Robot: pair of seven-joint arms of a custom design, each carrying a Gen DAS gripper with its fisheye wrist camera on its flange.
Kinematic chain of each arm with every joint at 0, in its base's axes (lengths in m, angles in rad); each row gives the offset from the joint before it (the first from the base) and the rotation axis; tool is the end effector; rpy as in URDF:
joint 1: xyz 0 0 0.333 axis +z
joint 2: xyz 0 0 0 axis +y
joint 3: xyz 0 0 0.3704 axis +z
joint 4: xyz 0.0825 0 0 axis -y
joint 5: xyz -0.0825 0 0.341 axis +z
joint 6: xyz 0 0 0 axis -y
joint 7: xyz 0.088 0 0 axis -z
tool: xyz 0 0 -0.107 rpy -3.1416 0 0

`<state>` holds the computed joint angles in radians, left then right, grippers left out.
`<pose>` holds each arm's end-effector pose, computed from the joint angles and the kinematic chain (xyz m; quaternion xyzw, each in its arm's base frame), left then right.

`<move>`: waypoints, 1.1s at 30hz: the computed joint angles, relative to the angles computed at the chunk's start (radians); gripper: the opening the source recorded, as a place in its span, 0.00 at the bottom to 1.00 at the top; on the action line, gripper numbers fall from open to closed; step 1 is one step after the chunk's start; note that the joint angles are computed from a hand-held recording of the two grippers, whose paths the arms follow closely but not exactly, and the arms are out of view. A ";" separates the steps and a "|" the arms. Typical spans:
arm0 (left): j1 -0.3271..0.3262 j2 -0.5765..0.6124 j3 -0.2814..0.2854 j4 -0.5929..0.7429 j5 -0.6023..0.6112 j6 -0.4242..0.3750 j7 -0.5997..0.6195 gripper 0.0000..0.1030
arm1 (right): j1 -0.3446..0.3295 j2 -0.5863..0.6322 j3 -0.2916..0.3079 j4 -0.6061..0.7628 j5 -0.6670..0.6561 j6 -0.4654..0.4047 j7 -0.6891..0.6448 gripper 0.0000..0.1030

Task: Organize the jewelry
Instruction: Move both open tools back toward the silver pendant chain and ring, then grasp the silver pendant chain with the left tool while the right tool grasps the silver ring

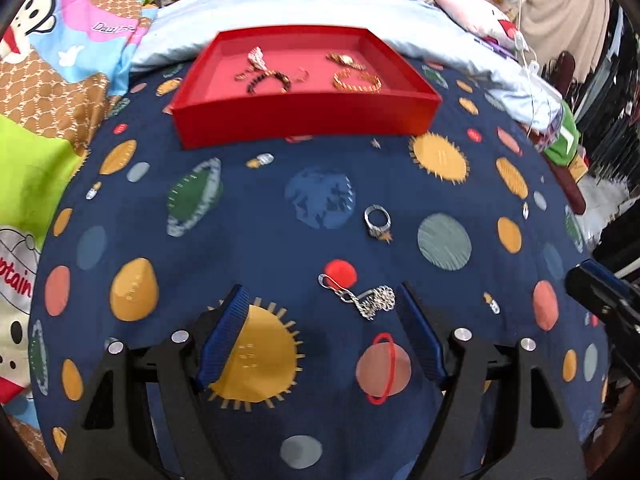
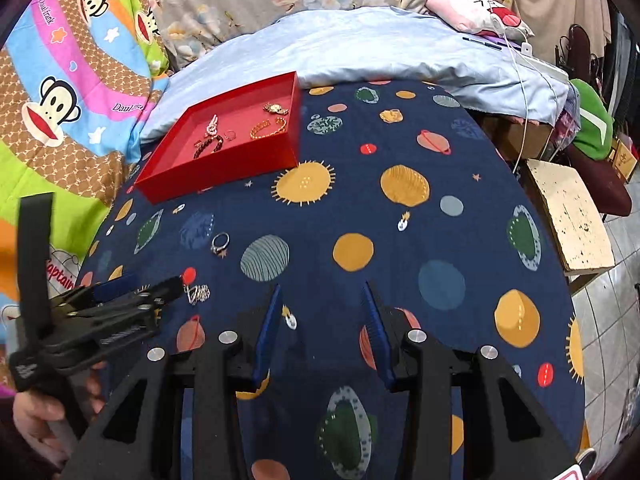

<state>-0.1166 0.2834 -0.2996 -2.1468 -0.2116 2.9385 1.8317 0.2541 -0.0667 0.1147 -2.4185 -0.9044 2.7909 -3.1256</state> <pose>0.5548 -0.2155 0.4153 -0.5133 0.8159 -0.2471 0.0990 0.4258 0.2041 0.4542 -0.5167 0.7988 -0.1976 0.2364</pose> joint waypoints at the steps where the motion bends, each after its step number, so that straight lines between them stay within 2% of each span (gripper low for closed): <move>1: -0.019 0.004 0.017 -0.001 0.022 0.004 -0.017 0.71 | 0.000 -0.001 0.000 -0.004 0.001 0.005 0.001 0.39; 6: -0.092 0.030 0.080 -0.005 0.132 0.034 -0.104 0.70 | -0.001 -0.002 0.002 -0.012 -0.001 0.019 0.007 0.39; 9: -0.135 0.038 0.124 -0.016 0.213 0.079 -0.161 0.63 | -0.001 0.002 0.001 -0.010 0.000 0.028 0.004 0.39; 12: -0.102 0.037 0.086 -0.027 0.230 0.105 -0.148 0.48 | 0.000 0.010 0.000 -0.006 -0.001 0.041 0.004 0.39; 14: -0.081 0.035 0.063 -0.032 0.230 0.111 -0.135 0.29 | 0.004 0.018 -0.001 -0.002 -0.001 0.047 0.003 0.39; 15: -0.048 0.036 0.028 -0.030 0.212 0.104 -0.111 0.25 | 0.006 0.023 -0.001 0.000 -0.002 0.053 0.002 0.39; 17: 0.014 0.037 -0.038 -0.024 0.161 0.080 -0.066 0.24 | 0.012 0.032 -0.004 0.006 0.001 0.061 -0.004 0.39; 18: 0.072 0.040 -0.100 -0.018 0.106 0.059 -0.019 0.24 | 0.015 0.037 -0.006 0.010 0.003 0.065 -0.008 0.39; 20: 0.136 0.036 -0.162 -0.014 0.014 0.032 0.049 0.24 | 0.022 0.046 -0.009 0.016 0.008 0.073 -0.014 0.39; 23: 0.185 0.011 -0.200 -0.025 -0.090 0.020 0.133 0.24 | 0.032 0.060 -0.015 0.025 0.022 0.088 -0.036 0.39; 30: 0.212 -0.058 -0.185 -0.032 -0.280 -0.019 0.274 0.24 | 0.065 0.147 -0.046 0.096 0.086 0.152 -0.141 0.39; 33: 0.196 -0.074 -0.151 -0.031 -0.323 -0.032 0.305 0.24 | 0.087 0.210 -0.065 0.150 0.146 0.171 -0.223 0.39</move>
